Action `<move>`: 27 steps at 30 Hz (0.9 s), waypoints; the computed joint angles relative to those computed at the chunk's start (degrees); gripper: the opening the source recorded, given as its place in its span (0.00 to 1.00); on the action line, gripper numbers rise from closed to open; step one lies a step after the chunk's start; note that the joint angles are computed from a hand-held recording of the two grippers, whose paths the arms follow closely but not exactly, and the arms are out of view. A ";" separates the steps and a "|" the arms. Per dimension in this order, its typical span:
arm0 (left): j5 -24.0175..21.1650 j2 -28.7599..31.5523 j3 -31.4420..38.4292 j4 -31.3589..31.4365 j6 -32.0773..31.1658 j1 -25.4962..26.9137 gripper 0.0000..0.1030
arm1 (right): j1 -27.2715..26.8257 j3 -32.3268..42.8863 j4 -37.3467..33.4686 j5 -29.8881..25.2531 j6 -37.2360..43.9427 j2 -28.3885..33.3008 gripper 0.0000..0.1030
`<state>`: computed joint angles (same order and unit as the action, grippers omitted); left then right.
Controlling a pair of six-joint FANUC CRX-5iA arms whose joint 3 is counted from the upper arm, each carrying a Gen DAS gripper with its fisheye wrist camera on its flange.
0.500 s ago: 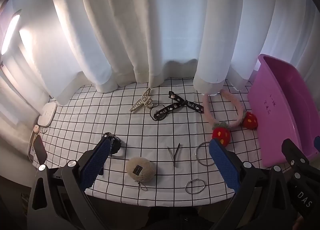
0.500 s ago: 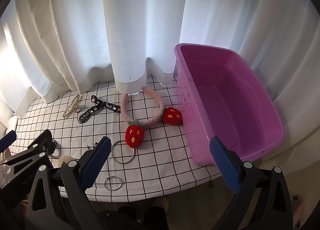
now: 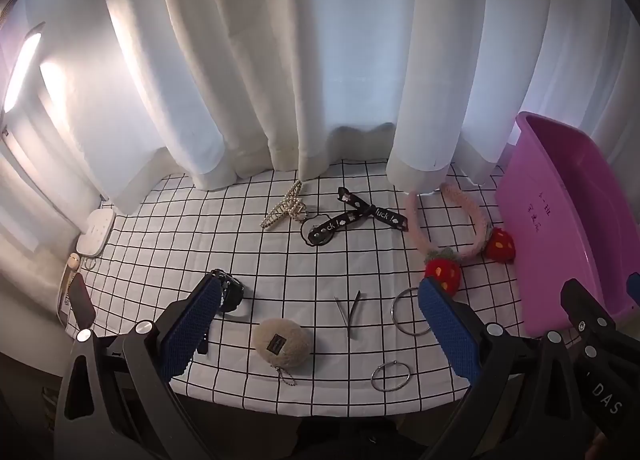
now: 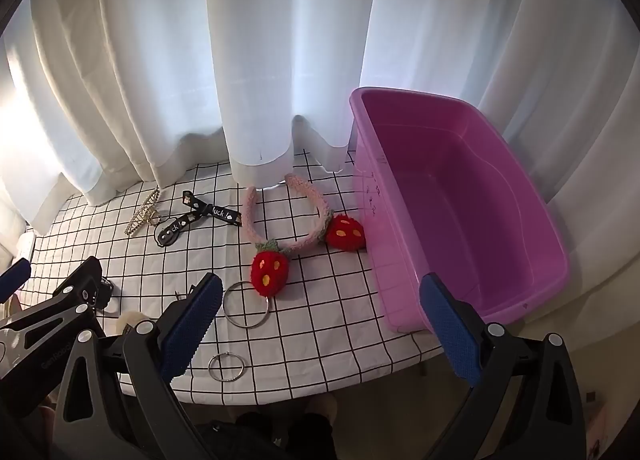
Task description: Organize jewelry
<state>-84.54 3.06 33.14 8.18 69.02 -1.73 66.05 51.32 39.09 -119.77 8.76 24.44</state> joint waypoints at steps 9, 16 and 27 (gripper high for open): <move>-0.60 0.47 0.95 0.22 -0.04 0.30 0.94 | -0.03 0.21 0.01 -0.09 0.11 0.10 0.92; -0.63 0.51 1.01 0.60 -0.35 0.69 0.94 | -0.07 0.52 0.10 -0.23 0.34 0.25 0.92; -0.52 0.47 1.01 0.75 -0.45 0.93 0.94 | 0.00 0.46 0.20 -0.21 0.21 0.23 0.92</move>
<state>-85.07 3.53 34.15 8.94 68.57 -0.80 66.05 51.78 39.30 -119.98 8.97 24.67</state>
